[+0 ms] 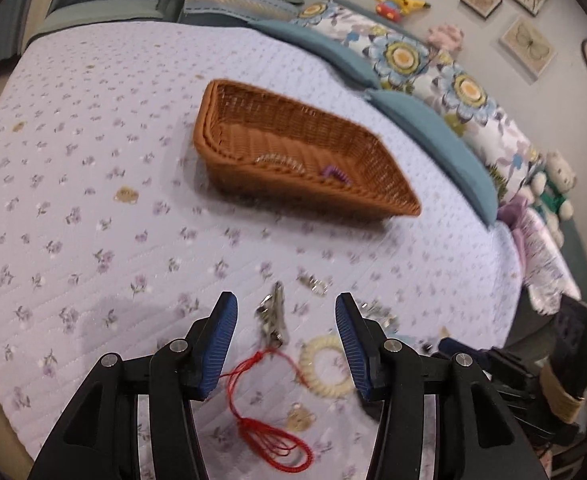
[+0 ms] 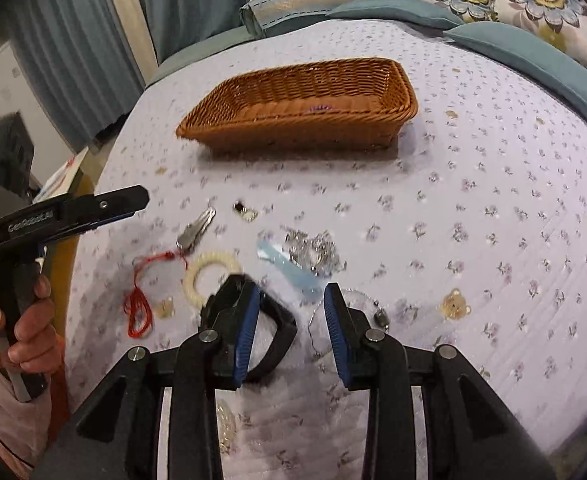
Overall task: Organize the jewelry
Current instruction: 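Grasp the black watch with the right tool while the left tool grasps the silver clip keychain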
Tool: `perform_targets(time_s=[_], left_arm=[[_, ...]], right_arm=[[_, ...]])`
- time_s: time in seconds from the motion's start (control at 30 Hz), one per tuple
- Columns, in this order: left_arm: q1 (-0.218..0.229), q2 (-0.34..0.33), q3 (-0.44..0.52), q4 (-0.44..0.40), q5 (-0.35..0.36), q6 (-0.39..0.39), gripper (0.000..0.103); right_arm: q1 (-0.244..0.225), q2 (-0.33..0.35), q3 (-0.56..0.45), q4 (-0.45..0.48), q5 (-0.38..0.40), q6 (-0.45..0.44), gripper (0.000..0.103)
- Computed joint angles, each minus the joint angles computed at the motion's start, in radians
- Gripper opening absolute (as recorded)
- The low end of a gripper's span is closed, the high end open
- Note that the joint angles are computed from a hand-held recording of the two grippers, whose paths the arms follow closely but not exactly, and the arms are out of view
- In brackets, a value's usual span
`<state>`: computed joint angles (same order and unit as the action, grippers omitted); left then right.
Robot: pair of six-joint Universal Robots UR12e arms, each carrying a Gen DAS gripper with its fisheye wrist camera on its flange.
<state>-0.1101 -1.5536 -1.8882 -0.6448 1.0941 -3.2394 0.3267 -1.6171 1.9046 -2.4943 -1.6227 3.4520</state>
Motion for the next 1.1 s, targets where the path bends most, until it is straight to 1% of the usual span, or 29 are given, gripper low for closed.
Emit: perform_targets(time_s=[0.13, 0.2, 0.27, 0.33, 0.43, 0.53, 0.73, 0.8, 0.87, 0.9, 1.0, 1.03, 1.1], left_arm=[[-0.012, -0.012, 0.002, -0.029, 0.021, 0.035, 0.052], [-0.026, -0.021, 0.010, -0.051, 0.052, 0.053, 0.052], [-0.038, -0.029, 0.016, -0.061, 0.075, 0.068, 0.052], [-0.053, -0.037, 0.023, -0.067, 0.112, 0.083, 0.052], [-0.065, -0.048, 0.030, -0.073, 0.130, 0.094, 0.048], [-0.076, -0.057, 0.036, -0.077, 0.158, 0.089, 0.047], [-0.081, -0.069, 0.039, -0.070, 0.178, 0.082, 0.033], [-0.088, -0.074, 0.044, -0.072, 0.197, 0.086, 0.026], [-0.093, -0.077, 0.046, -0.069, 0.210, 0.092, 0.022], [-0.094, -0.077, 0.045, -0.066, 0.215, 0.093, 0.021], [-0.095, -0.077, 0.043, -0.054, 0.214, 0.093, 0.021], [-0.093, -0.077, 0.042, -0.050, 0.210, 0.091, 0.021], [-0.088, -0.075, 0.038, -0.041, 0.194, 0.082, 0.021]], right_arm=[[0.004, 0.006, 0.008, 0.017, -0.009, -0.010, 0.036], [0.011, 0.009, 0.008, 0.026, -0.026, -0.015, 0.036], [0.015, 0.013, 0.006, 0.026, -0.034, -0.023, 0.036], [0.019, 0.016, 0.003, 0.028, -0.045, -0.029, 0.036], [0.020, 0.020, 0.001, 0.037, -0.048, -0.031, 0.036], [0.020, 0.021, 0.002, 0.038, -0.046, -0.028, 0.036], [0.018, 0.026, 0.000, 0.046, -0.039, -0.026, 0.036], [0.018, 0.029, -0.001, 0.047, -0.034, -0.030, 0.036], [0.023, 0.033, -0.003, 0.047, -0.047, -0.034, 0.036], [0.024, 0.035, -0.004, 0.045, -0.048, -0.038, 0.034], [0.028, 0.038, -0.002, 0.029, -0.043, -0.054, 0.023], [0.032, 0.039, -0.002, 0.024, -0.053, -0.060, 0.023], [0.032, 0.037, 0.001, 0.015, -0.050, -0.064, 0.022]])
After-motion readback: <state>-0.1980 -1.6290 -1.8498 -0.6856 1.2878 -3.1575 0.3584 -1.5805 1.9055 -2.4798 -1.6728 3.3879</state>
